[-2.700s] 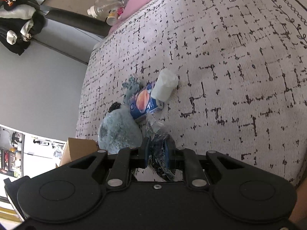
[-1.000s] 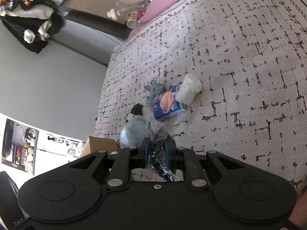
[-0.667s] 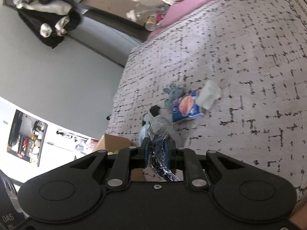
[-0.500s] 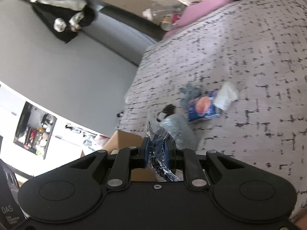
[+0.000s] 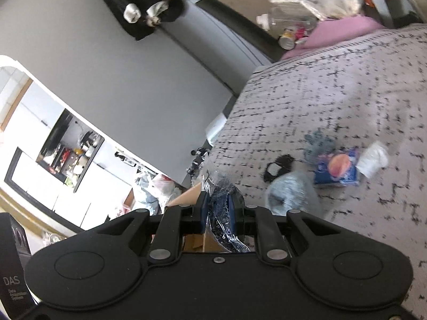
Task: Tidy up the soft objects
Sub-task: 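Carry the hamburger plush with the left gripper while the right gripper carries the bag to the box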
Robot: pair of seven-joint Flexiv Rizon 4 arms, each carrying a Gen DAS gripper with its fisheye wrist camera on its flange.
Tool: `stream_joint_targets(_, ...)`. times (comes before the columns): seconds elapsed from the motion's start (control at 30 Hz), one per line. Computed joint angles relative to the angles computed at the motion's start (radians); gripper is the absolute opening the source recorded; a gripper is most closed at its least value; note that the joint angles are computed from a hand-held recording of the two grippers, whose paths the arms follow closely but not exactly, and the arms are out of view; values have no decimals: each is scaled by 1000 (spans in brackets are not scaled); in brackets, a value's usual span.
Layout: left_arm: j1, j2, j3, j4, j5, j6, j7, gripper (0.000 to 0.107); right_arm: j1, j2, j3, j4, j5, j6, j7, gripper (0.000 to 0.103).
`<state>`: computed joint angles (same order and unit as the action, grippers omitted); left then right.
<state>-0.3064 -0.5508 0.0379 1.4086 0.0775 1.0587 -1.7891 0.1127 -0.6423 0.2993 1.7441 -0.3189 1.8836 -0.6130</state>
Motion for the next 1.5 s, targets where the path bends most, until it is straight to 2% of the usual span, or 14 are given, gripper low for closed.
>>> stream_joint_targets(0.13,9,16,9,19,3,14,-7,24,-2,-21,11,-36,-27,0,-14,16)
stream_joint_targets(0.47,31,43,26,47,15,26,-35,24,-71,-104,134,-139,-155,-17,-47,16)
stream_joint_targets(0.67,43,45,36,51,22,6,-66,24,-119,-160,232,-200,-228,-52,-86,16)
stream_joint_targets(0.83,55,46,43,57,27,-10,-94,24,-177,-220,359,-235,-265,-106,-148,16)
stream_joint_targets(1.0,74,42,38,72,18,-14,-106,24,-193,-254,437,-258,-250,-169,-234,16)
stream_joint_targets(1.37,96,7,26,69,-19,-55,-105,28,-197,-255,507,-269,-143,-352,-362,16)
stream_joint_targets(1.5,69,-7,59,33,39,-102,-122,34,-187,-246,510,-272,-98,-409,-398,16)
